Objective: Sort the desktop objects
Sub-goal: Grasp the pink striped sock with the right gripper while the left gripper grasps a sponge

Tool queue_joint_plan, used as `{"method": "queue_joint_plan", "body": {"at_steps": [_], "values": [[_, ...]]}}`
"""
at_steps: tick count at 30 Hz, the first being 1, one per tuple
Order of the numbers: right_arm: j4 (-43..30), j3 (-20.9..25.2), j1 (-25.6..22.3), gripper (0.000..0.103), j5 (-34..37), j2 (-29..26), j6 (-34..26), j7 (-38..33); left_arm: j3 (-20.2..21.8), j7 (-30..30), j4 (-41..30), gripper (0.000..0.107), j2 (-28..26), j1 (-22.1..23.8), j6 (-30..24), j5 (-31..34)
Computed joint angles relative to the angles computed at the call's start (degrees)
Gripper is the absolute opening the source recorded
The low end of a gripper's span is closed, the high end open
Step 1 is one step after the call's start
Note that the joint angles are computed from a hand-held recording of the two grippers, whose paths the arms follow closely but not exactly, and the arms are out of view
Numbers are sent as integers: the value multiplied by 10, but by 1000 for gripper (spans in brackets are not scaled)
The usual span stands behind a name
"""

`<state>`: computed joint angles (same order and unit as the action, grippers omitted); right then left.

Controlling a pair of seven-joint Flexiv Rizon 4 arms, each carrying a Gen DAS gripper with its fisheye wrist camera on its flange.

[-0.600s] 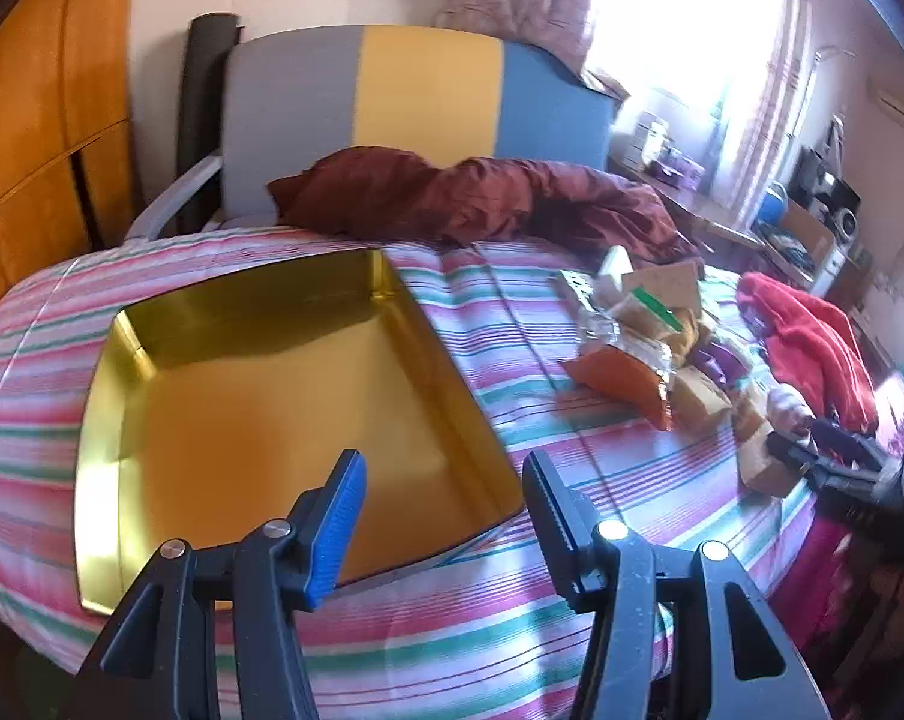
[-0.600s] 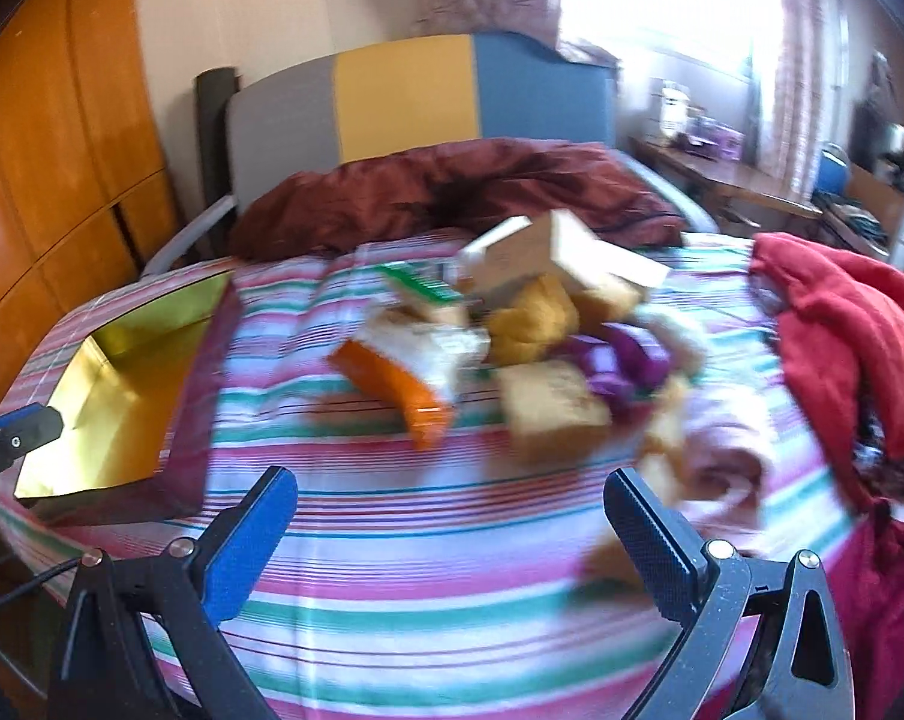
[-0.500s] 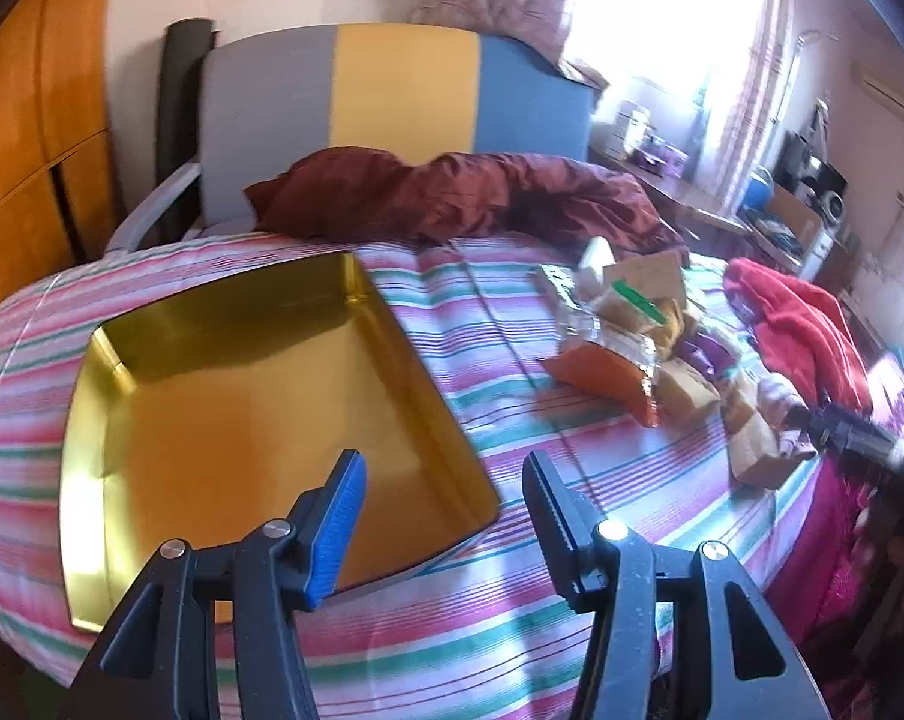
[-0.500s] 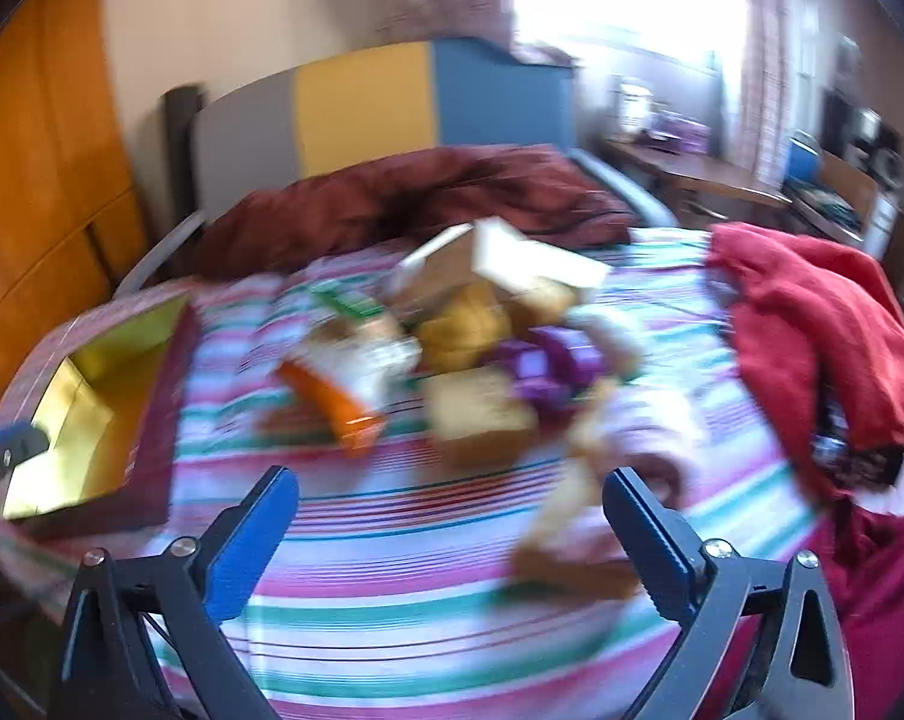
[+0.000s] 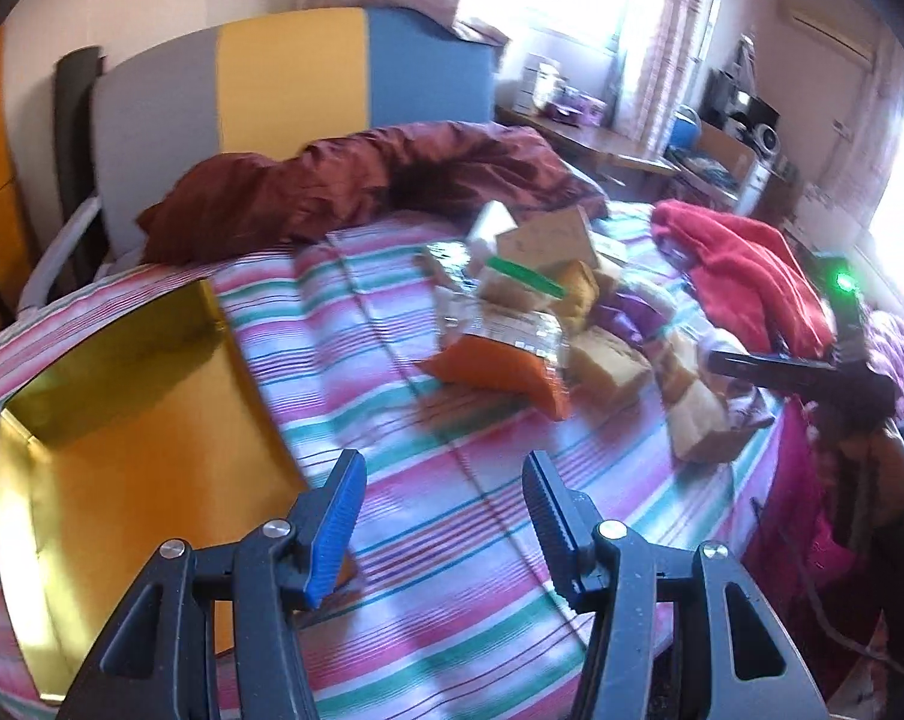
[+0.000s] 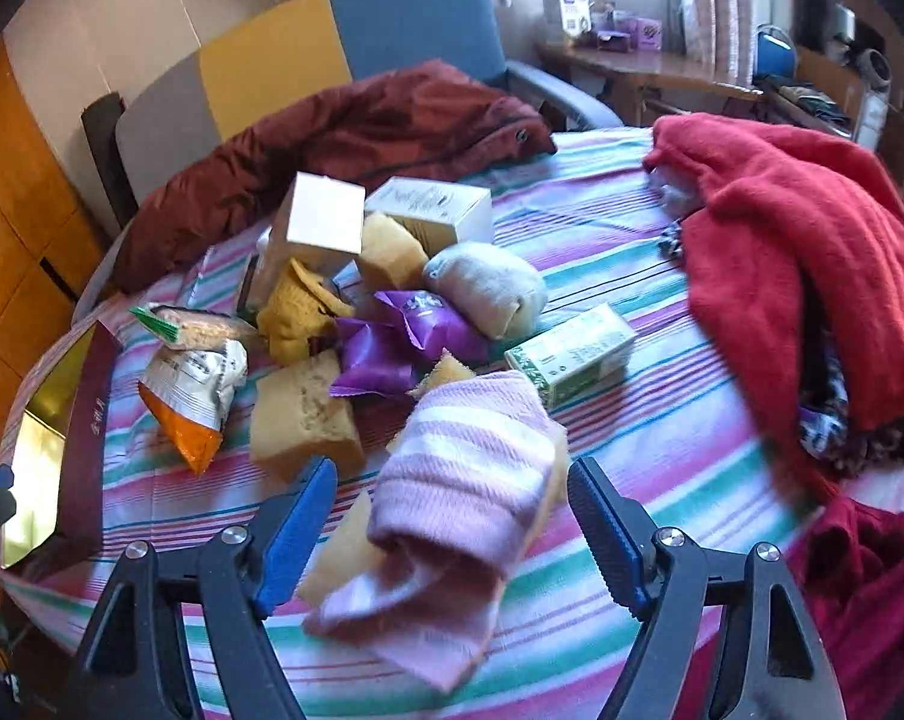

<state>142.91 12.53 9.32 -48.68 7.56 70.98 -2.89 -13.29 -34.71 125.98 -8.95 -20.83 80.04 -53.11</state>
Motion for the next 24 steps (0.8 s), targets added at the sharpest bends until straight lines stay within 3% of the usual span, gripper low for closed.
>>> {"method": "queue_joint_plan", "body": {"at_steps": [1,2,3,6,9,12,15,18,20,24], "values": [[-6,2,5,53,11,-5,-18,-13,1,-9,-4,55,-5,-3,-3,15],[-12,3,13,44,30,-9,-36,-34,1,-14,-7,55,-8,-3,-10,25],[-12,3,20,44,54,-7,-43,-58,-2,-14,-8,55,-9,-3,-15,28],[14,1,5,42,37,24,-13,-54,-10,-15,-19,55,-20,-8,-27,49],[59,2,-69,42,-60,64,71,47,-18,-21,-34,55,-33,-13,-41,71],[76,5,-116,42,-107,78,116,100,-31,-21,-55,55,-52,-16,-70,85],[77,16,-113,42,-66,83,85,104,-40,-42,-81,55,-75,-28,-77,120],[77,19,-134,42,-94,88,89,126,-59,-41,-102,55,-95,-33,-99,131],[74,24,-122,42,-74,96,50,116,-67,-44,-116,55,-108,-40,-112,144],[84,18,-130,42,-84,109,54,131,-78,-53,-136,65,-130,-57,-130,165]]}}
